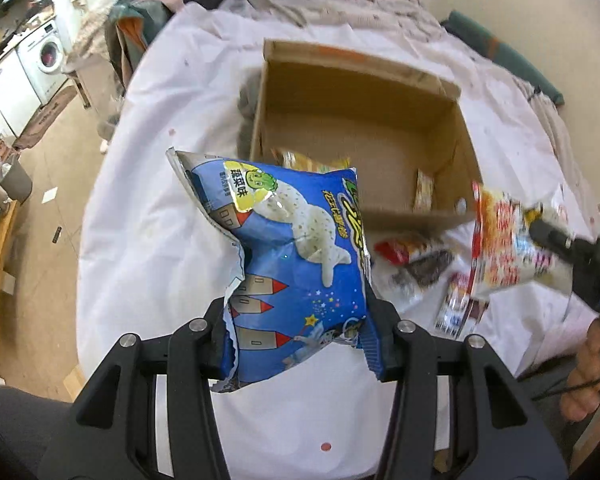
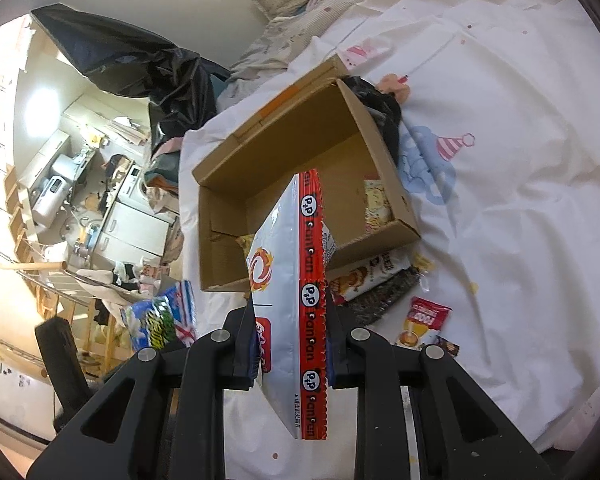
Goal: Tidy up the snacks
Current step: 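Grasp the blue chip bag with the left gripper while the right gripper holds the PP pack, then lower the blue chip bag into the box with the left gripper while the right drops the PP pack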
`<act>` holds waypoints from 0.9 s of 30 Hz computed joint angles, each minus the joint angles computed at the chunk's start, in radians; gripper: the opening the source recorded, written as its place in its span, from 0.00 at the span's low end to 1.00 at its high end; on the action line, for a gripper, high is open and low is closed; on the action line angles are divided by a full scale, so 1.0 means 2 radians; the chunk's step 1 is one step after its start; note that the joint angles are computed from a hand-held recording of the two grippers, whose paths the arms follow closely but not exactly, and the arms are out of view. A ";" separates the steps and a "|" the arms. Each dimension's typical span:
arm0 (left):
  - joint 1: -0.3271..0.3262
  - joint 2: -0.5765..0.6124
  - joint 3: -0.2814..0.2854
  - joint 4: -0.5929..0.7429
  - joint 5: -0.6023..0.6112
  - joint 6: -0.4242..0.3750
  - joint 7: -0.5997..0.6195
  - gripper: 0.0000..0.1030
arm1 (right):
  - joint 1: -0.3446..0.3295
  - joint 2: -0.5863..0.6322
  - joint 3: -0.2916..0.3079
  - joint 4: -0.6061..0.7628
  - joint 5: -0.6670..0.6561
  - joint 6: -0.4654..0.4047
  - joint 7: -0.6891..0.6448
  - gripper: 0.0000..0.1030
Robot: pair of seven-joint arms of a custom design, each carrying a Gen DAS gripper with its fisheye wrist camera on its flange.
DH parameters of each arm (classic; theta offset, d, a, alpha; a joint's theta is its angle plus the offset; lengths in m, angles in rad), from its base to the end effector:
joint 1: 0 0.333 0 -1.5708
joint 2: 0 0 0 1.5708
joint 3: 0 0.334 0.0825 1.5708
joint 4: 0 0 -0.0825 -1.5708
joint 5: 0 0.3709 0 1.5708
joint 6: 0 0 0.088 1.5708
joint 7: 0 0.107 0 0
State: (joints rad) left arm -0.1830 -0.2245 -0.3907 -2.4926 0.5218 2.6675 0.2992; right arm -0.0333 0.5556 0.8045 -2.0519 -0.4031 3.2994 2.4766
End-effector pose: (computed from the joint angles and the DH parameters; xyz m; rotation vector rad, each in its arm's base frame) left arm 0.3808 -0.2681 0.4255 -2.1720 1.6584 -0.5668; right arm 0.4748 0.4270 0.3740 -1.6074 1.5513 0.3185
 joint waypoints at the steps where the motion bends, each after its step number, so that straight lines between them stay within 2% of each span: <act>1: 0.002 -0.001 -0.001 0.002 0.006 -0.002 -0.003 0.44 | 0.000 0.000 -0.001 0.000 0.000 0.005 0.000 0.24; 5: 0.014 0.004 0.001 0.023 0.036 -0.013 -0.007 0.44 | -0.001 0.000 -0.003 0.001 -0.013 0.023 0.010 0.24; 10: 0.015 0.025 0.010 0.047 0.065 -0.016 -0.007 0.44 | 0.002 0.005 -0.011 0.016 -0.037 0.025 0.027 0.24; 14: 0.010 0.040 0.022 0.063 0.081 -0.015 -0.001 0.44 | 0.010 0.013 -0.018 0.040 -0.041 0.010 0.022 0.24; 19: 0.004 0.069 0.040 0.088 0.094 -0.010 0.008 0.45 | 0.013 0.037 -0.014 0.070 -0.022 -0.010 -0.001 0.24; 27: -0.009 0.110 0.073 0.114 0.103 0.012 0.020 0.45 | 0.056 0.069 -0.042 0.142 0.019 -0.063 -0.062 0.24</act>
